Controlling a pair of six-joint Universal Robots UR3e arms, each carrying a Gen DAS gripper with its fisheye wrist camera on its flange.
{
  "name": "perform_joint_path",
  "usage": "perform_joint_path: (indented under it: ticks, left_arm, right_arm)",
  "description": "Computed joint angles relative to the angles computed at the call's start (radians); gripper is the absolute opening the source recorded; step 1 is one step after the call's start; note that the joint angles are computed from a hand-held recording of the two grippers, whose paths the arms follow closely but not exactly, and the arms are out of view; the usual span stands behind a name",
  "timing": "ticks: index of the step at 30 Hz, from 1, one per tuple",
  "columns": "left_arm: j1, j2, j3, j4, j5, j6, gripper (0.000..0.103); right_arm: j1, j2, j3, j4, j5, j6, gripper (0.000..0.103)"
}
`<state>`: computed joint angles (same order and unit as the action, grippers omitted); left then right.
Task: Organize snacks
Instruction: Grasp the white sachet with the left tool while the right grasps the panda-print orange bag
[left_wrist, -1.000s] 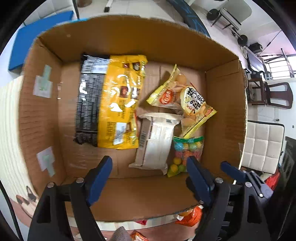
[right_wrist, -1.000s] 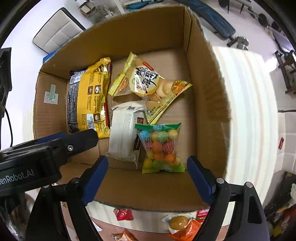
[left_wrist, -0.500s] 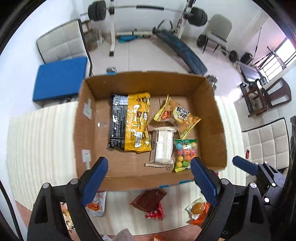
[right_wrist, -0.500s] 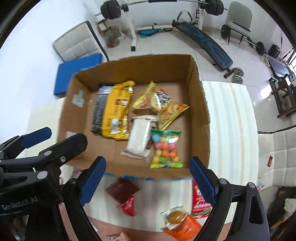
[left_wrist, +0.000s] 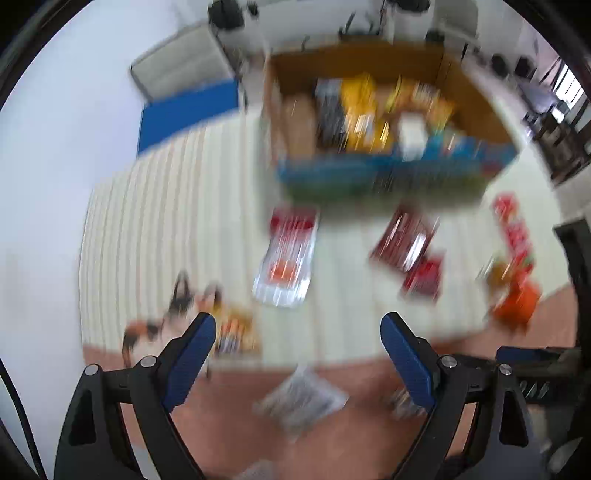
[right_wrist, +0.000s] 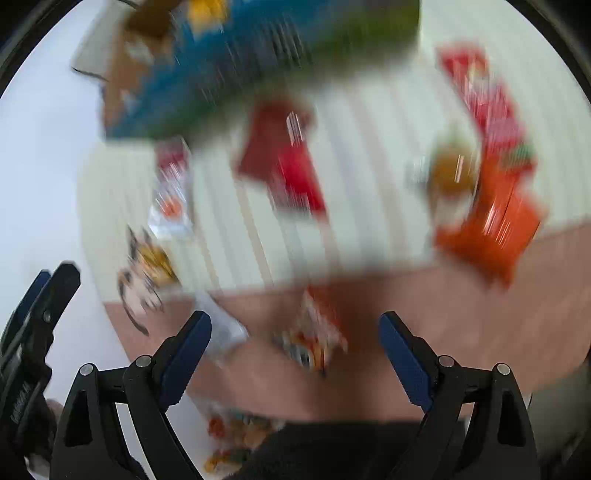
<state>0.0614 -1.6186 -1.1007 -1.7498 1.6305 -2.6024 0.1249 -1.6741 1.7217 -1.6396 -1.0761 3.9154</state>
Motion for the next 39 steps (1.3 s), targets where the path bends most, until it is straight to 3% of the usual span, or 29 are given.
perform_joint_path:
  ticks: [3,6,8,9,18,24,26,29,33,36,39]
  left_arm:
    - [0.079,0.13,-0.256,0.07,0.044,0.08,0.091]
    - [0.151,0.2,-0.407,0.097,0.068,0.171,0.091]
    - [0.183,0.208,-0.46,0.097,0.07,0.193,0.091]
    - [0.191,0.209,-0.496,0.112,0.079,0.214,0.091]
    - [0.15,0.234,-0.691,0.197,0.126,0.429,0.091]
    - [0.05,0.175,-0.801,0.324,0.197,0.405,0.088]
    - [0.057,0.173,-0.778,0.296,0.167,0.38,0.075]
    - [0.093,0.124,-0.68,0.195,0.119,0.259,0.073]
    - [0.197,0.016,-0.527,-0.009,0.015,0.059,0.073]
    - [0.208,0.026,-0.542,0.003,0.005,-0.016,0.073]
    - [0.175,0.061,-0.596,0.053,0.031,-0.022,0.073]
  right_arm:
    - [0.067,0.025,0.114,-0.148,0.028,0.13,0.093]
    - [0.129,0.108,0.113,-0.19,0.015,0.2,0.085]
    - [0.175,0.187,0.061,-0.16,-0.008,0.208,0.06]
    - [0.185,0.218,0.043,-0.152,-0.011,0.2,0.057]
    - [0.216,0.26,0.019,-0.13,-0.008,0.127,0.054]
    - [0.2,0.304,-0.038,-0.088,-0.035,0.065,0.057]
    - [0.204,0.311,-0.074,-0.054,-0.065,0.039,0.056]
    - [0.229,0.348,-0.178,0.014,-0.13,-0.015,0.05]
    - [0.29,0.448,-0.372,0.107,-0.247,-0.129,0.049]
    - [0.319,0.499,-0.477,0.162,-0.293,-0.177,0.05]
    - [0.297,0.454,-0.426,0.12,-0.248,-0.151,0.064]
